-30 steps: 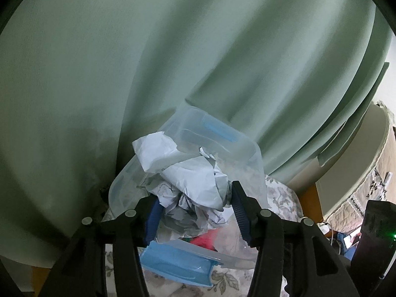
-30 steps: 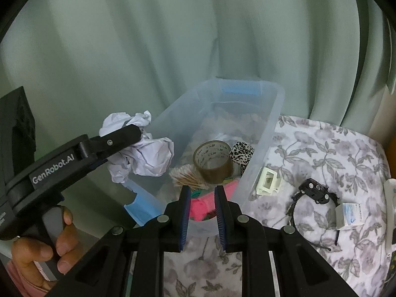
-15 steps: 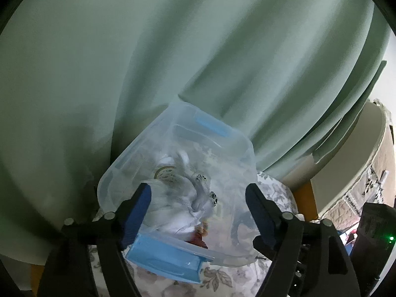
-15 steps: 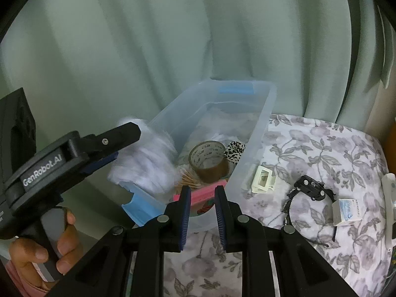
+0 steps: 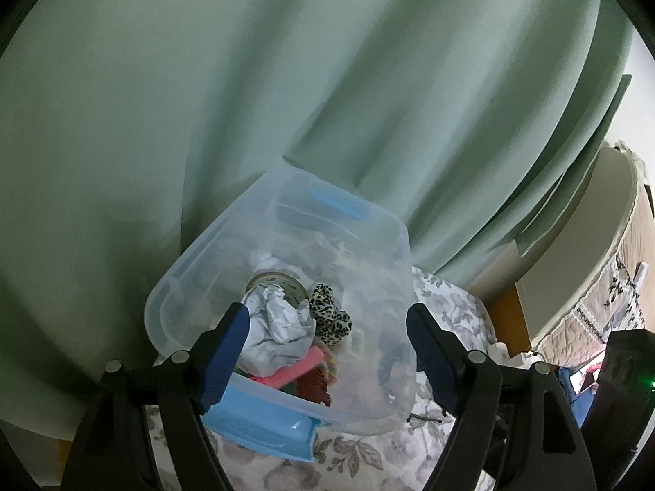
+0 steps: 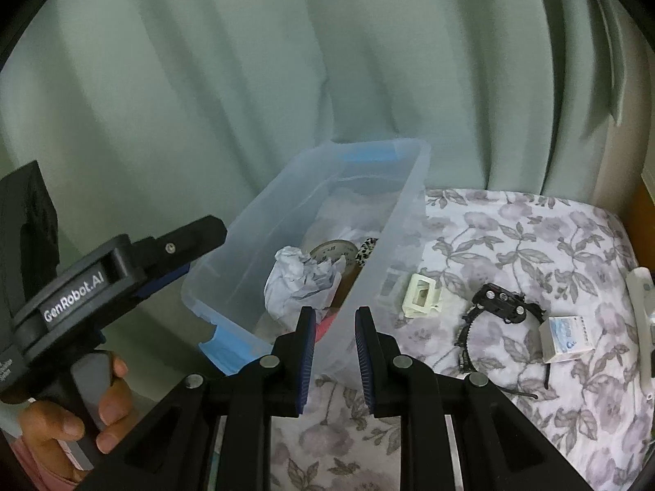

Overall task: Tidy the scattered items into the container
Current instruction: 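Withdraw both tools toward the black headband and white clip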

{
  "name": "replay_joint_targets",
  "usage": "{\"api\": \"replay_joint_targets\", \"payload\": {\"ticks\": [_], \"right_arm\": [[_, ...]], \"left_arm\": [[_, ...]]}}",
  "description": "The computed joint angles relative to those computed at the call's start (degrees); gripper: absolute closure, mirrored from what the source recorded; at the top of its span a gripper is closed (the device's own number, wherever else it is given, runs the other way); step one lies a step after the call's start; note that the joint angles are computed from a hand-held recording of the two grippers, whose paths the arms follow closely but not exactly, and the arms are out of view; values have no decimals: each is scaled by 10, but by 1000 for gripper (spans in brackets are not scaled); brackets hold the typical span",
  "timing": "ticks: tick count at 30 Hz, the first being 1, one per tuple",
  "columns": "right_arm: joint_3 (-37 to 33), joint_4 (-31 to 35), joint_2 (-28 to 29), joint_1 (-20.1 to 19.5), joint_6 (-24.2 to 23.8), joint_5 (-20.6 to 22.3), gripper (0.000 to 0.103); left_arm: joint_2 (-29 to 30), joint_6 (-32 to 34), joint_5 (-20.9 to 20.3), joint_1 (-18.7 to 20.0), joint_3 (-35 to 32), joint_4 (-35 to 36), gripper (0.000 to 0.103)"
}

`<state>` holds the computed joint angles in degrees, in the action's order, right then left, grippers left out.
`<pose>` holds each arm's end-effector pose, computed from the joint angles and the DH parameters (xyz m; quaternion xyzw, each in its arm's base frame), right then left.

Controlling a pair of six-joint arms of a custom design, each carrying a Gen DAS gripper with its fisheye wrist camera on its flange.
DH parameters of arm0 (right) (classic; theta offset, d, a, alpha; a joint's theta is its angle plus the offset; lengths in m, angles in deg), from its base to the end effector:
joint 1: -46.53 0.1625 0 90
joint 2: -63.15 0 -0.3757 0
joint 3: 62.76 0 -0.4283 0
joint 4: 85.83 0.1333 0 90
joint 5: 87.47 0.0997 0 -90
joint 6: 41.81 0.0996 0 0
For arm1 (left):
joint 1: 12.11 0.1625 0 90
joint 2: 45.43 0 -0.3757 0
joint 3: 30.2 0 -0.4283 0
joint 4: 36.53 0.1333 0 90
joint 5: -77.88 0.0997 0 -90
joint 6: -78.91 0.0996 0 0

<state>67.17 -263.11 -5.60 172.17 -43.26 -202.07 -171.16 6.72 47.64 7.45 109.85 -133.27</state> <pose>0.3497 -0.3301 0.0999 0.2571 -0.9177 0.2719 0.1335 -0.1978 -0.3030 0.2987 0.0197 0.8656 -0.4525 0.2135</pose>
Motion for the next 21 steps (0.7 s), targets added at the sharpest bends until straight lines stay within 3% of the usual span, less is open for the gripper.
{"api": "replay_joint_targets", "payload": {"ticks": [8, 21], "right_arm": [[44, -31, -51, -29, 6, 2, 74], [118, -40, -175, -91, 22, 6, 53]], "left_arm": [[54, 1, -10, -11, -15, -10, 23], [217, 73, -51, -18, -61, -89, 18]]}}
